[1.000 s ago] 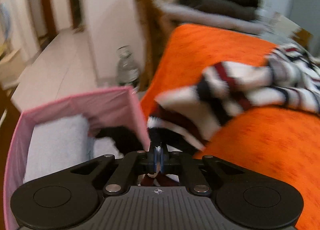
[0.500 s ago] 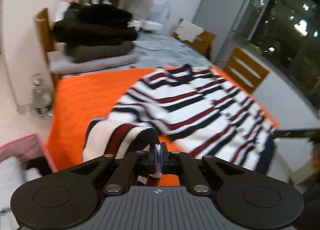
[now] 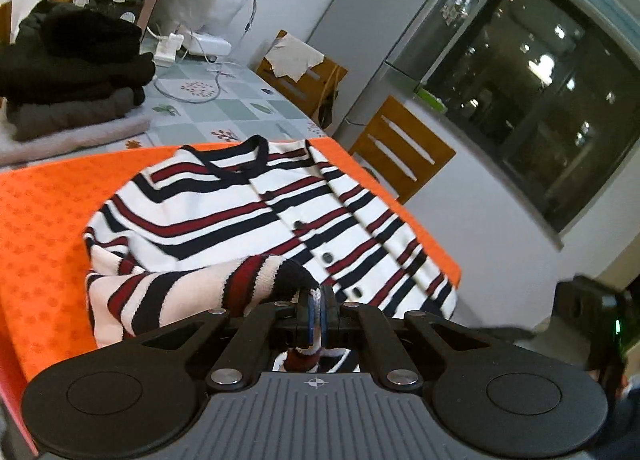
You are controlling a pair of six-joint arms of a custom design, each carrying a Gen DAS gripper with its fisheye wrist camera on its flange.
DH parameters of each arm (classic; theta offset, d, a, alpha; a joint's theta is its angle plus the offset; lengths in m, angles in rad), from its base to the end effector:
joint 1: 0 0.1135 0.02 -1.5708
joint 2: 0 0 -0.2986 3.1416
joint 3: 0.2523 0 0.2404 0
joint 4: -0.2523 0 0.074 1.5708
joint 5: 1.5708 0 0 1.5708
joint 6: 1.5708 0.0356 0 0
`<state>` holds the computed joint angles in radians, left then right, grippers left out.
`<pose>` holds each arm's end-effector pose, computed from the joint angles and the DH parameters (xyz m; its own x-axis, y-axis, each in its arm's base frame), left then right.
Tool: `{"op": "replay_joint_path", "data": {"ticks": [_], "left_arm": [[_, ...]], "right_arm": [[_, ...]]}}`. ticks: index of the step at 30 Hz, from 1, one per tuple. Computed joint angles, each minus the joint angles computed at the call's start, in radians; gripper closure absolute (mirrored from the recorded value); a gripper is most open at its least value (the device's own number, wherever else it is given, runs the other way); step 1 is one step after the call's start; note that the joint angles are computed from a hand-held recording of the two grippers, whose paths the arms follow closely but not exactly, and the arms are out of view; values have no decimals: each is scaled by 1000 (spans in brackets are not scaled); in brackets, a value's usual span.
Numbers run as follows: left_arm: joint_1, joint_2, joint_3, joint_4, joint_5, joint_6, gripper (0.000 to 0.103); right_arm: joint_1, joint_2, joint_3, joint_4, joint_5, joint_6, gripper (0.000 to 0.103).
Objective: Fold clothes
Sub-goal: 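Fold the sleeve over the cardigan body with the left gripper and release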
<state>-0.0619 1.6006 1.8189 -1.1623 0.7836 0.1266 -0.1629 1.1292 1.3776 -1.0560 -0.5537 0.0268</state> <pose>0.2992 -0.0437 0.4406 -0.7442 0.1357 -0.6540 0.5555 0.6696 -0.4930 0.1761 -0.0100 0.4235 -0.7187 0.1412 -0.6808 -0.2015 0.8948 0.3984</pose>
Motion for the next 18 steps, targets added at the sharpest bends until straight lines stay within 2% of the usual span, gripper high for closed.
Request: {"op": "replay_joint_path", "data": {"ticks": [4,8,13,14,15,16,18], "left_arm": [[-56,15,4,31,-28,-125,97],[-103,21,8,57,-49,-197,97],[-144,17,0,97,-47,-263,97],[-150,15,-2,103,-47,-269,97],[-152,13,-3,103,-51,-268,97],[-154,10,-3,102,-56,-266,96],[-140,6,-5,103,-48,-263,94]], "right_arm": [[101,-4,0,68,60,58,61],[204,-3,2,116,177,96,50],[302,22,12,143,327,117,51],[309,28,13,146,354,126,62],[297,36,20,137,352,128,93],[279,46,27,126,342,127,98],[222,48,38,100,297,121,98]]}}
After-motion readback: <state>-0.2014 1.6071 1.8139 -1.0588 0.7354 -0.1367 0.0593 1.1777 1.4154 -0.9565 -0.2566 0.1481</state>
